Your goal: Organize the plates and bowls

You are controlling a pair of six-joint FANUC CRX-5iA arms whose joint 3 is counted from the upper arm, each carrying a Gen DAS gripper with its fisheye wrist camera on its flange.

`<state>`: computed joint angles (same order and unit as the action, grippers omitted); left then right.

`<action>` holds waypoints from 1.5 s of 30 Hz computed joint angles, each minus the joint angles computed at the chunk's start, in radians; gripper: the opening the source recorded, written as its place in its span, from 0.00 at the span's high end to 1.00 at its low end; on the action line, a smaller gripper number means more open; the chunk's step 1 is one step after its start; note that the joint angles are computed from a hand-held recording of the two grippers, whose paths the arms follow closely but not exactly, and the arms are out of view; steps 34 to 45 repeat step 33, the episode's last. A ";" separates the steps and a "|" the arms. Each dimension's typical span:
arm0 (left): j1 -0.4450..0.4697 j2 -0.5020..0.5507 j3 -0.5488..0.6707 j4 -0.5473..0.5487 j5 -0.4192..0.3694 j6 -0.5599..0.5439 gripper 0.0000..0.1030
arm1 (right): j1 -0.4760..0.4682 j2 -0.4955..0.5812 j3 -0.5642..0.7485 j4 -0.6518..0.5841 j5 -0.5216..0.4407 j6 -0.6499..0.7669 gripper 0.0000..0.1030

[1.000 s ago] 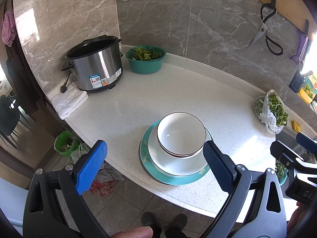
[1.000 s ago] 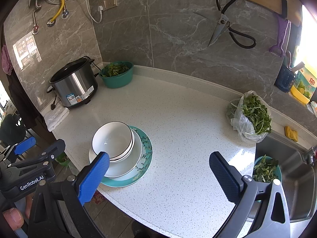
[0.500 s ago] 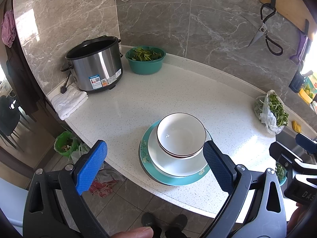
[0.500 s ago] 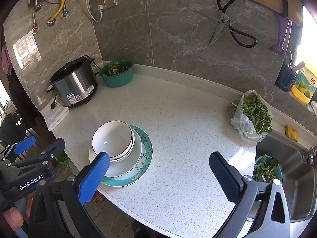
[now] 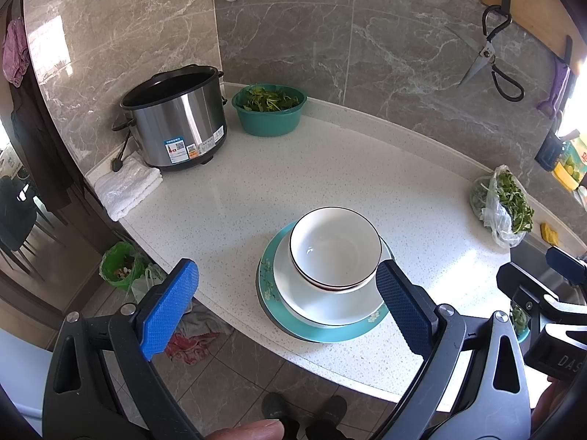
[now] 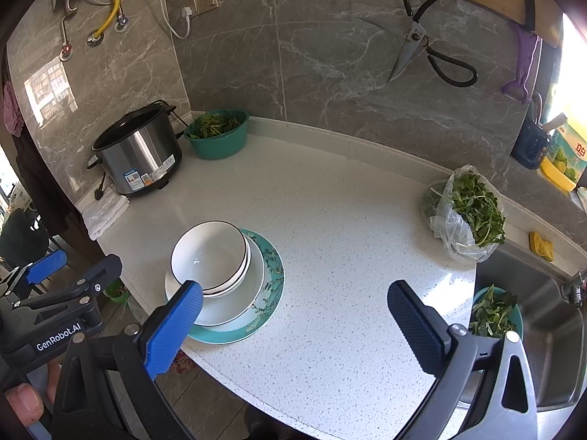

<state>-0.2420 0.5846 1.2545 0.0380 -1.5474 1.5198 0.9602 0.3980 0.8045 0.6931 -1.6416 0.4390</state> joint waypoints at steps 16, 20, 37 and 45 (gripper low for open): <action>-0.002 -0.002 -0.004 -0.010 0.002 0.004 0.04 | -0.007 -0.004 -0.002 -0.020 0.008 0.011 0.00; -0.002 -0.037 -0.071 -0.012 0.046 0.014 0.04 | -0.011 -0.014 -0.014 -0.029 0.017 0.013 0.00; -0.007 -0.070 -0.126 -0.017 0.081 0.027 0.04 | -0.022 -0.025 -0.024 -0.052 0.027 0.027 0.00; -0.007 -0.070 -0.126 -0.017 0.081 0.027 0.04 | -0.022 -0.025 -0.024 -0.052 0.027 0.027 0.00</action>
